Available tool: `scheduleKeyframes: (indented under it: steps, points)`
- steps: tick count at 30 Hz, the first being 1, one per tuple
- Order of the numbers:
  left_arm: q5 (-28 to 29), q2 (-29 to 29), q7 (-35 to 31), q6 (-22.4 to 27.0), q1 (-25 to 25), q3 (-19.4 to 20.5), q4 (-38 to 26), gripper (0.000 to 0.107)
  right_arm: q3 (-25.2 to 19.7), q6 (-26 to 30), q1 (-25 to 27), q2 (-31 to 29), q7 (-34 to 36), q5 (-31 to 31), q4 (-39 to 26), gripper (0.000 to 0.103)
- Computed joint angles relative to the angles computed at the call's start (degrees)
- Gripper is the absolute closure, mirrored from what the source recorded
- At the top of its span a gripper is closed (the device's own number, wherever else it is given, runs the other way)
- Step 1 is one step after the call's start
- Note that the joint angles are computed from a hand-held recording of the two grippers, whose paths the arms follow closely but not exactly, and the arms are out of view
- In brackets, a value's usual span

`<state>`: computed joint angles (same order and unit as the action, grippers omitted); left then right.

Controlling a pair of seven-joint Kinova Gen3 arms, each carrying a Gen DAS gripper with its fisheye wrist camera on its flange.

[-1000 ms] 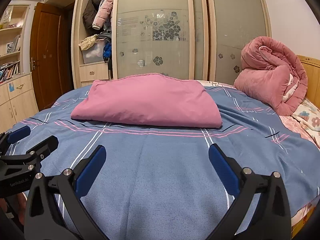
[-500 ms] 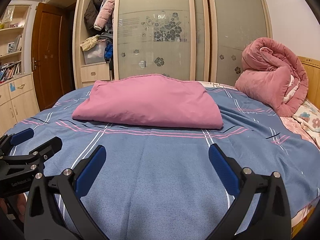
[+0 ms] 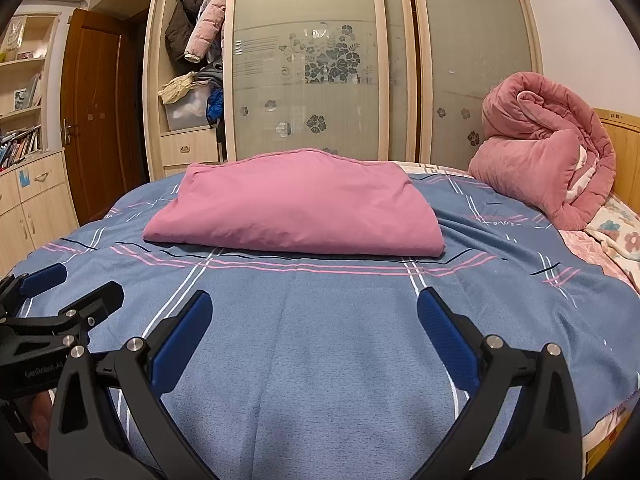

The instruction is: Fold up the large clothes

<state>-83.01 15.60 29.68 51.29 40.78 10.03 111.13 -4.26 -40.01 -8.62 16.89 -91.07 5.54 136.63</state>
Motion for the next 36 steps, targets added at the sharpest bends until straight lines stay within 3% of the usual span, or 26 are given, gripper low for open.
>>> scheduleKeyframes:
  steps: [18, 36]
  points:
    - [-1.03, -0.61, 0.92, 0.80, -0.14, 0.53, 0.40, 0.007, 0.07, -1.51, 0.09, 0.53, 0.55, 0.31, 0.57, 0.001]
    - [-1.89, -1.43, 2.03, -1.88, -1.48, 0.81, 1.23, 0.007, 0.03, -1.55, 0.04, 0.38, 0.45, 0.32, 0.68, 0.001]
